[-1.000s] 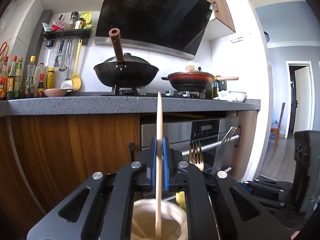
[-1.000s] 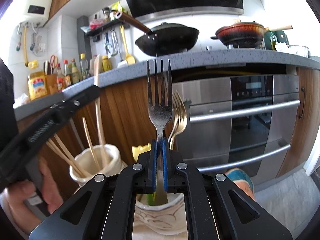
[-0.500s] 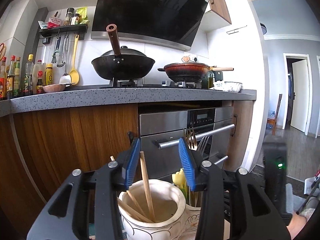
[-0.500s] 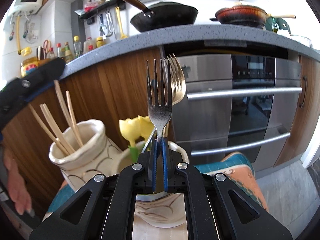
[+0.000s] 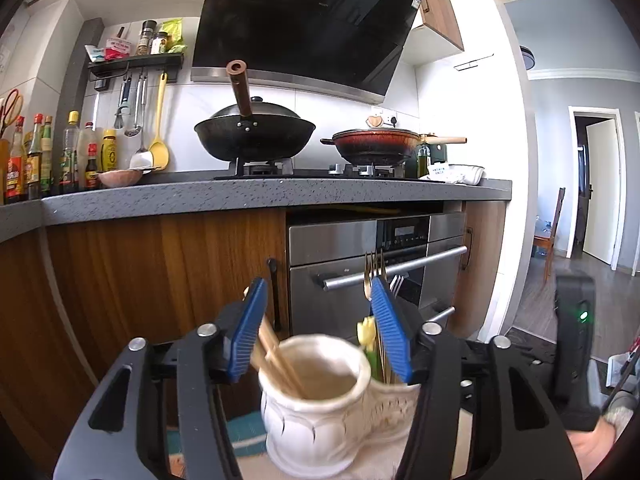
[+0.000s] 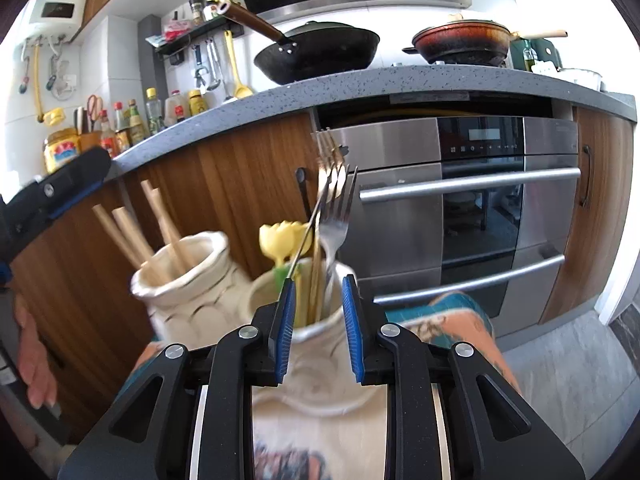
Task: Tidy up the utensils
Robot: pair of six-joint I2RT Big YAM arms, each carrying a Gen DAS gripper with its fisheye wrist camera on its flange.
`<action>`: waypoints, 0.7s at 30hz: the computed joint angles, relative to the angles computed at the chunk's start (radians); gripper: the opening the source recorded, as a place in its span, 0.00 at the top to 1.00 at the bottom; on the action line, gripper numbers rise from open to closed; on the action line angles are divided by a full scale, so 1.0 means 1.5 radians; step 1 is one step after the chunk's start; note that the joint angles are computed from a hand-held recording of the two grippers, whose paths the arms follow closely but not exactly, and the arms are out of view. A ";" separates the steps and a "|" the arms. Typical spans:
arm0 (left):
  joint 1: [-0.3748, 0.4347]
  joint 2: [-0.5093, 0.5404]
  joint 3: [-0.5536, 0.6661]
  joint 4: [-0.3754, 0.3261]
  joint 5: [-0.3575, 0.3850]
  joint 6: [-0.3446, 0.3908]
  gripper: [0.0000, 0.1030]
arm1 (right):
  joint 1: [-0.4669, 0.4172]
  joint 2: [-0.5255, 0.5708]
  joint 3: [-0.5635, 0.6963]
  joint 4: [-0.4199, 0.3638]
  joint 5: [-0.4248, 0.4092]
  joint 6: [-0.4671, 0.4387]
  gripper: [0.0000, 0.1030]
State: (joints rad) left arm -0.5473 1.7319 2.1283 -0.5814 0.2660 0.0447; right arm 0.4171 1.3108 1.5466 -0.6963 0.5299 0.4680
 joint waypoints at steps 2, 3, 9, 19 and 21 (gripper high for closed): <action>0.007 -0.027 -0.045 0.008 0.009 0.000 0.44 | 0.016 -0.013 -0.014 -0.005 0.012 0.005 0.75; 0.010 -0.044 -0.073 0.012 0.011 0.001 0.43 | 0.027 -0.021 -0.023 -0.007 0.022 0.004 0.75; 0.026 -0.120 -0.214 0.034 0.007 0.014 0.38 | 0.085 -0.053 -0.070 -0.019 0.106 -0.008 0.62; 0.028 -0.185 -0.358 0.121 -0.039 0.021 0.06 | 0.128 -0.087 -0.127 0.097 0.203 -0.077 0.14; 0.025 -0.186 -0.366 0.124 -0.045 0.026 0.06 | 0.132 -0.081 -0.125 0.096 0.222 -0.092 0.11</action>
State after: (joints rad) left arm -0.5091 1.4527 1.5797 -0.3952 0.1988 0.0837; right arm 0.6144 1.1900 1.3596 -0.5519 0.8623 0.3307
